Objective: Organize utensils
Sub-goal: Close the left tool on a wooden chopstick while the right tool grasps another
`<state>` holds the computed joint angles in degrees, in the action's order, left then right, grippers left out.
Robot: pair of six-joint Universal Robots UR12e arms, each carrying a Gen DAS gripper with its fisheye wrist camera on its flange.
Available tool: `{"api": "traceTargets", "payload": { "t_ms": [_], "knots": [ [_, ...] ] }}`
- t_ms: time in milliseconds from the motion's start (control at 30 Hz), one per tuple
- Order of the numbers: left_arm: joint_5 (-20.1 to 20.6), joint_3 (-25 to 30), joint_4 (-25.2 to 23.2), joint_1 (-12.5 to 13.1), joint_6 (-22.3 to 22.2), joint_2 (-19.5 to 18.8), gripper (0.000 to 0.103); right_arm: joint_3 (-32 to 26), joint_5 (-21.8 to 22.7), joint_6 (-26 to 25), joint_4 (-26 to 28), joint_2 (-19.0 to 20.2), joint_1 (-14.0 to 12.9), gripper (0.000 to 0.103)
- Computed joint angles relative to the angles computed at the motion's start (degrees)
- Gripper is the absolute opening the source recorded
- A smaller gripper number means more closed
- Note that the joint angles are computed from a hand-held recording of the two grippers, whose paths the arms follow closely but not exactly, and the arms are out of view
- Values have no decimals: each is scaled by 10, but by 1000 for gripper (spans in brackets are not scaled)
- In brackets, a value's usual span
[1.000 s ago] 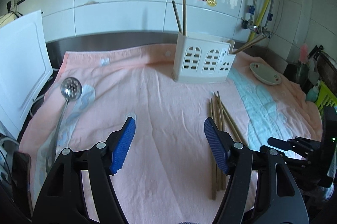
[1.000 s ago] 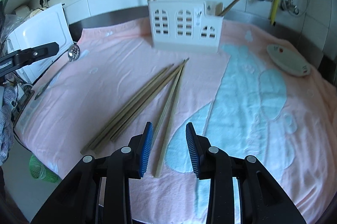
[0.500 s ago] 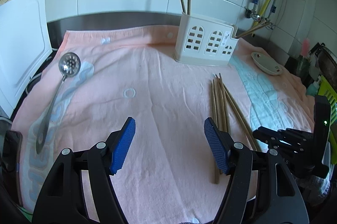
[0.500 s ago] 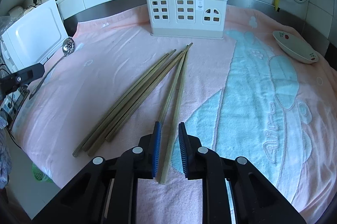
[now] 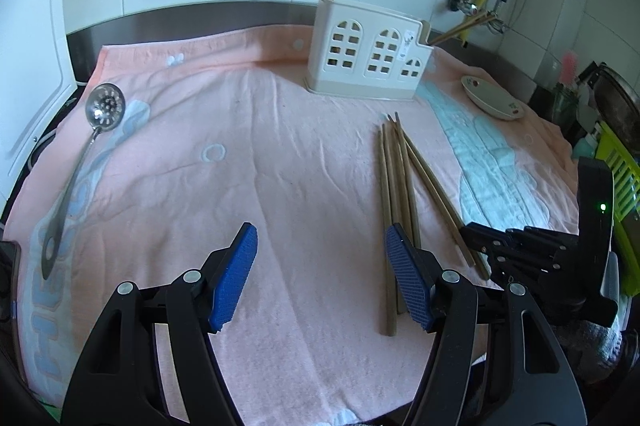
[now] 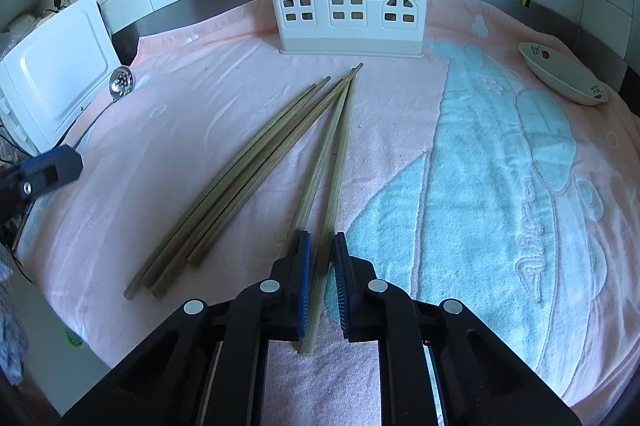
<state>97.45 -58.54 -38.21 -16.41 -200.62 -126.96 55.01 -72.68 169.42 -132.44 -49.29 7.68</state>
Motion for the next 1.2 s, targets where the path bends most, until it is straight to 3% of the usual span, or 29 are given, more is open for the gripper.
{"api": "traceTargets", "payload": {
  "t_ms": [400, 833, 1200],
  "knots": [
    [-21, 10, -15, -5, 9, -10, 58, 7, -14, -2, -21, -1, 3, 9],
    [-77, 43, -50, -4, -2, -36, 24, 38, -6, 13, -89, -26, -9, 8],
    [-69, 95, -98, -7, 16, -66, 13, 47, 7, 19, -125, -38, -17, 7]
  ]
}}
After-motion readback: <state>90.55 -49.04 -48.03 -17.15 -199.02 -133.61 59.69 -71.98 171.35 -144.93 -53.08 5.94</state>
